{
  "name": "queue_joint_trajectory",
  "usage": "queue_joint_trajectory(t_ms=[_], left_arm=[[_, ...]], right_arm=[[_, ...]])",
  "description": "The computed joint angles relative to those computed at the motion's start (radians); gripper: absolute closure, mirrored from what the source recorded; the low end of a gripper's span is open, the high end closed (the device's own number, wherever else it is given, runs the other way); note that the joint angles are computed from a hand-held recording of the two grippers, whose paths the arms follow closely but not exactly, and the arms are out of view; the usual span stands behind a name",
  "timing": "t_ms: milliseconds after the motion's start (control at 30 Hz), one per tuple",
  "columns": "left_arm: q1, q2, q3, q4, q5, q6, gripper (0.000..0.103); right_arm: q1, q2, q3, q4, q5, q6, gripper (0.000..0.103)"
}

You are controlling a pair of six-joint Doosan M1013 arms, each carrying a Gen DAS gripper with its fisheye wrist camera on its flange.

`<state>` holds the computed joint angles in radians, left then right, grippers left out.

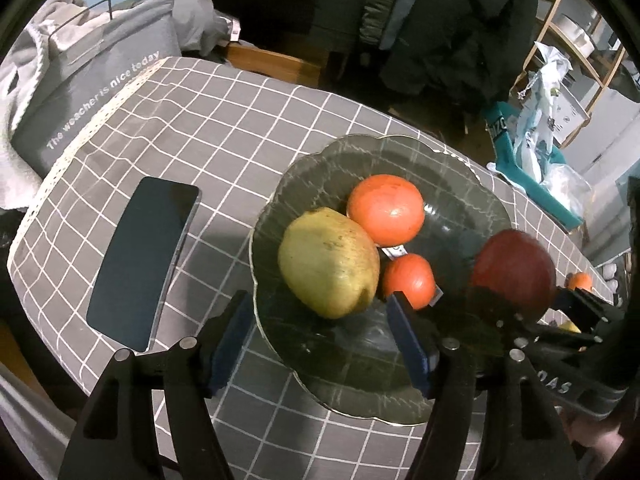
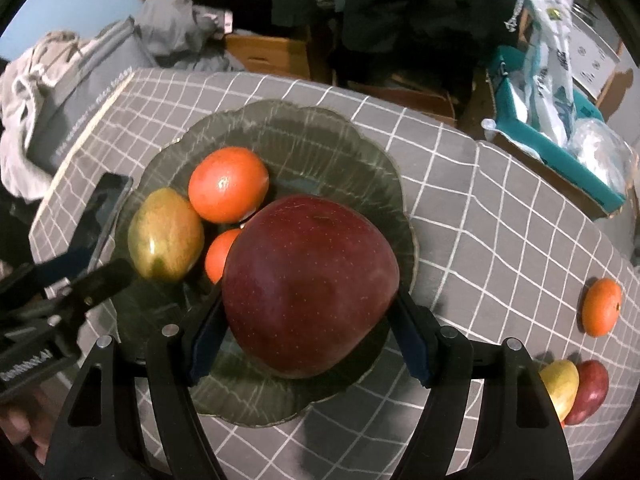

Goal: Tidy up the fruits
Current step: 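Lower the red apple into the bowl and open the right gripper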

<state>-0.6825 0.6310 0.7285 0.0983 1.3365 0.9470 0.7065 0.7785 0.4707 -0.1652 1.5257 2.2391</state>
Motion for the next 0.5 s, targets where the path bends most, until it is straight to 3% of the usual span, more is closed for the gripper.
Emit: queue_joint_trajectory(t_ms=[367, 500], left_arm=[[0.004, -0.005, 0.004, -0.001, -0.001, 0.001, 0.032], [0.005, -0.007, 0.005, -0.002, 0.001, 0.001, 0.032]], right_arm=[[0.007, 0.049, -0.076, -0.007, 0.087, -0.055, 0.026], [0.012, 0.036, -0.059, -0.032, 0.050, -0.060, 0.021]])
